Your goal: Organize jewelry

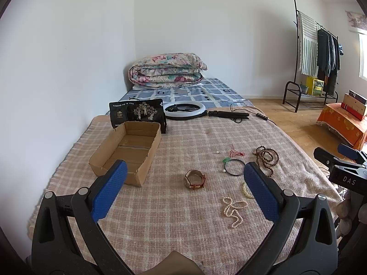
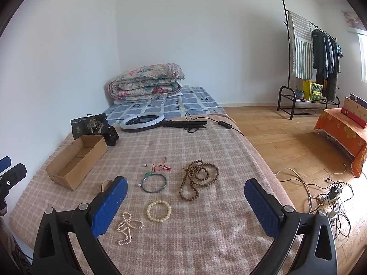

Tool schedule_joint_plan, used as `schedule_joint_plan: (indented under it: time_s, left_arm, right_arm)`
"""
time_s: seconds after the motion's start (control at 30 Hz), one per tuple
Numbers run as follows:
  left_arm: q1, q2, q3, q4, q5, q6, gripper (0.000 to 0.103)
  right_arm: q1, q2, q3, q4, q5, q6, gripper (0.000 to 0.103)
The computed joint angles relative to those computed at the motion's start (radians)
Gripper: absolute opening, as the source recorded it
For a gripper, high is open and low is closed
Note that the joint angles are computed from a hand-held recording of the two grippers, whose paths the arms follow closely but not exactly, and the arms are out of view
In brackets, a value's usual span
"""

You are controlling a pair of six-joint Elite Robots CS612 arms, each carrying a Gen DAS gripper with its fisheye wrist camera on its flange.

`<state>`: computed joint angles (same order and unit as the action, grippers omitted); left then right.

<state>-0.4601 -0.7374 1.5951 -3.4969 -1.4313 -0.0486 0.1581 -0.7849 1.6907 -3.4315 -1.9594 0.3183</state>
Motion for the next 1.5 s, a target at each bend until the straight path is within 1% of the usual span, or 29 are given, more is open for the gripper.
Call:
schedule_joint_plan:
  time_s: [1.17, 1.33, 1.5]
  left_arm:
    - [0.005, 0.005, 0.003, 0.003, -0.004, -0.008, 0.103]
    - [0.008, 0.015, -0.011, 0.037, -0.001, -0.015, 0.103]
    - [0.019, 0.025, -0.045, 0.139, -0.037, -0.011, 0.103]
  right_arm:
    - [0.004, 0.005, -0.010, 0.018, 0.001, 0.001, 0.103]
    - [0.000, 0.007, -0.011, 0.023, 0.000, 0.005, 0.103]
    - [-0.004, 0.011, -0.016, 0.042, -0.002, 0.020, 0.103]
